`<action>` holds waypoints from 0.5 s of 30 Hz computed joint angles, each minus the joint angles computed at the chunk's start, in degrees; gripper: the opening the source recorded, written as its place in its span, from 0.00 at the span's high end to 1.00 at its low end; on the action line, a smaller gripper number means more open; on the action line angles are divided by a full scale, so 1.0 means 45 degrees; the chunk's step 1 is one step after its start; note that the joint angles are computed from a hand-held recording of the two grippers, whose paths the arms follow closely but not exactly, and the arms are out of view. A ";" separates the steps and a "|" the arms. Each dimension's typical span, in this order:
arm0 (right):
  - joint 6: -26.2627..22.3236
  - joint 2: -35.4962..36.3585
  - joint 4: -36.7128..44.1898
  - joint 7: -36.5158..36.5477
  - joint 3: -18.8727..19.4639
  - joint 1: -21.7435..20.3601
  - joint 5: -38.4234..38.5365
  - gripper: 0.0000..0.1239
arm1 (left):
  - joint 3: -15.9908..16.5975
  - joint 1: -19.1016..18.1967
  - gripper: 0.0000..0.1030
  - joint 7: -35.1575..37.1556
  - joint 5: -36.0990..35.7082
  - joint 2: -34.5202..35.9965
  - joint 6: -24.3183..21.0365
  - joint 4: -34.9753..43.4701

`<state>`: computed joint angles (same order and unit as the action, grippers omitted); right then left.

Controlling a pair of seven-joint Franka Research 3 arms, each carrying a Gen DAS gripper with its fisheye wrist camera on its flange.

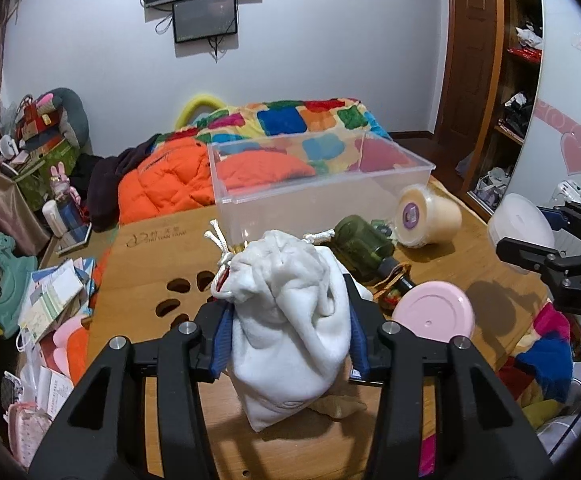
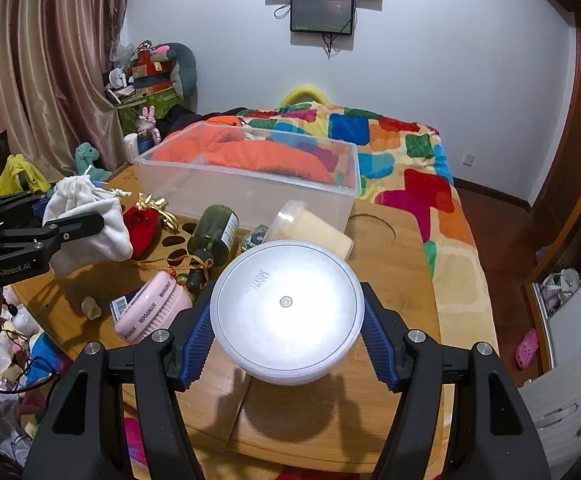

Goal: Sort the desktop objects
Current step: 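Carry the white bag and white container toward the clear plastic box with both tools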

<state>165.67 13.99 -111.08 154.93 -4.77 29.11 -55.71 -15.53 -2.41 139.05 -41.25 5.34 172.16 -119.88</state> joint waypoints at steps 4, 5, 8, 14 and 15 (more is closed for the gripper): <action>-0.0011 -0.0073 0.0096 -0.0006 0.0031 -0.0013 -0.0129 0.50 | -0.0011 -0.0017 0.54 0.0346 -0.0392 -0.0155 -0.0077 0.0094; 0.0052 -0.0084 0.0136 -0.0042 0.0043 -0.0039 -0.0109 0.50 | 0.0028 -0.0064 0.54 0.0333 -0.0367 -0.0157 -0.0061 0.0138; 0.0012 -0.0082 0.0304 -0.0094 0.0046 -0.0016 -0.0191 0.50 | 0.0149 -0.0163 0.54 0.0078 -0.0047 -0.0134 -0.0129 0.0304; -0.0093 0.0105 0.0890 -0.0390 0.0066 -0.0004 -0.0318 0.50 | 0.0197 -0.0155 0.54 -0.0021 0.0132 -0.0046 -0.0157 0.0705; -0.0090 0.0134 0.0964 -0.0438 0.0046 0.0009 -0.0322 0.50 | 0.0196 -0.0124 0.54 -0.0073 0.0166 0.0007 -0.0230 0.0839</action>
<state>165.27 14.59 -106.74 152.95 -4.56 29.15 -57.16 -14.64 -2.97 138.72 -40.51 5.38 171.13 -116.10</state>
